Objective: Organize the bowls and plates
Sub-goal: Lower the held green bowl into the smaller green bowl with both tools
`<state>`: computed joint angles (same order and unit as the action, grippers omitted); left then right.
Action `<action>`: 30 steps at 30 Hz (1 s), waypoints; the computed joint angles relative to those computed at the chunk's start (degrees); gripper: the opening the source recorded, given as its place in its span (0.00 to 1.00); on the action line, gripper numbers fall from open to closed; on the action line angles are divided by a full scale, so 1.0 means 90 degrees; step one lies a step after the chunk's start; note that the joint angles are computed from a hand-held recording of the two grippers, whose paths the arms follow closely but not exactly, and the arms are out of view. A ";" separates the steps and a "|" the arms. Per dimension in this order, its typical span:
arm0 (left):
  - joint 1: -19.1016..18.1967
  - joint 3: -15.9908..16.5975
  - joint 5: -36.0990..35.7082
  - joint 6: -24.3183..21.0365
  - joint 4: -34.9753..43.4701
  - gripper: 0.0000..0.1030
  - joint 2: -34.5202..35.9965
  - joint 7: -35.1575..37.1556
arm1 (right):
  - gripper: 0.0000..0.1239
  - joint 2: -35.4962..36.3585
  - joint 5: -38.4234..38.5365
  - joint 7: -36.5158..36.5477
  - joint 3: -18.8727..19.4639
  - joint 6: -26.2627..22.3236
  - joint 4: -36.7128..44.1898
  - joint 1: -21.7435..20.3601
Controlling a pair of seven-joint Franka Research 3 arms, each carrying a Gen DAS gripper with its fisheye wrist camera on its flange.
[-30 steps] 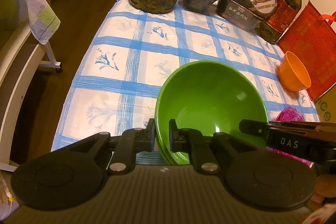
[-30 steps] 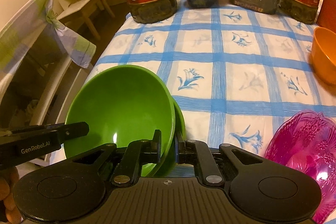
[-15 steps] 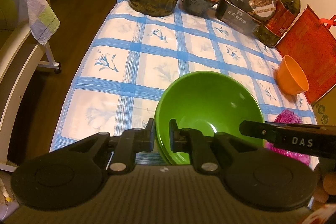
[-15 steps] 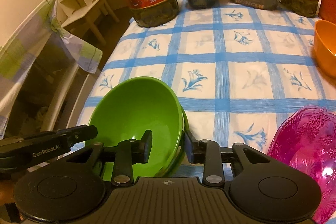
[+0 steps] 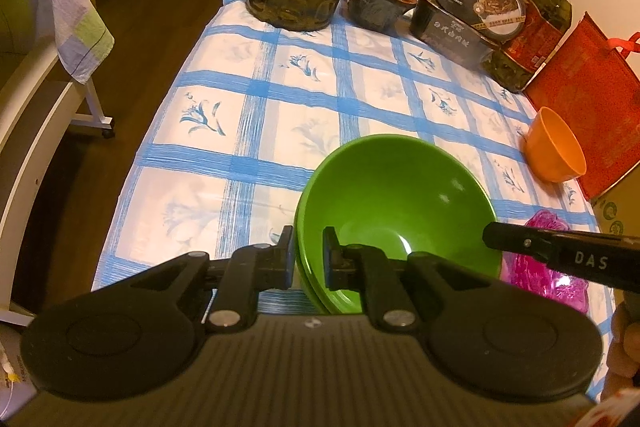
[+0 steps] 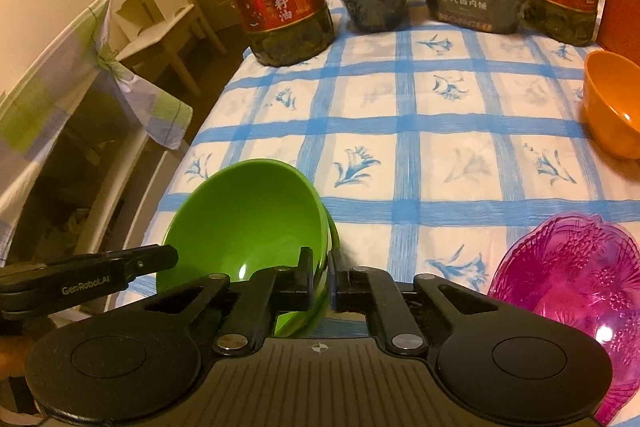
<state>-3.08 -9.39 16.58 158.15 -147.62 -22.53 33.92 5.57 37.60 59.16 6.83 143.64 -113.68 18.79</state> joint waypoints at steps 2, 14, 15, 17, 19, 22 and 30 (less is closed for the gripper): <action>0.0013 -0.0010 0.0029 0.0022 0.0011 0.10 0.0022 -0.0012 | 0.05 0.0036 -0.0053 0.0054 -0.0009 -0.0021 0.0025 0.0003; 0.0057 0.0008 0.0113 0.0051 0.0131 0.10 0.0140 -0.0006 | 0.05 0.0124 -0.0142 0.0045 0.0025 0.0008 0.0140 -0.0020; 0.0072 0.0010 0.0132 0.0041 0.0182 0.10 0.0176 0.0012 | 0.05 0.0145 -0.0072 -0.0029 0.0032 0.0044 0.0175 -0.0026; 0.0118 -0.0002 0.0217 0.0022 0.0288 0.10 0.0254 0.0046 | 0.05 0.0204 0.0062 -0.0079 0.0040 0.0053 0.0271 -0.0038; 0.0144 0.0021 0.0256 0.0033 0.0388 0.11 0.0355 0.0099 | 0.05 0.0301 0.0165 -0.0197 0.0061 0.0043 0.0410 -0.0050; 0.0160 0.0071 0.0265 0.0051 0.0530 0.10 0.0504 0.0206 | 0.05 0.0483 0.0215 -0.0276 0.0084 -0.0007 0.0632 -0.0061; 0.0103 0.0131 0.0125 -0.0026 0.0660 0.10 0.0707 0.0474 | 0.04 0.0705 -0.0094 -0.0107 0.0099 -0.0050 0.0783 -0.0068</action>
<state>-2.15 -8.21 17.71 157.91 -141.68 -16.17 38.18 11.91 36.76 58.20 7.72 143.19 -106.64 18.18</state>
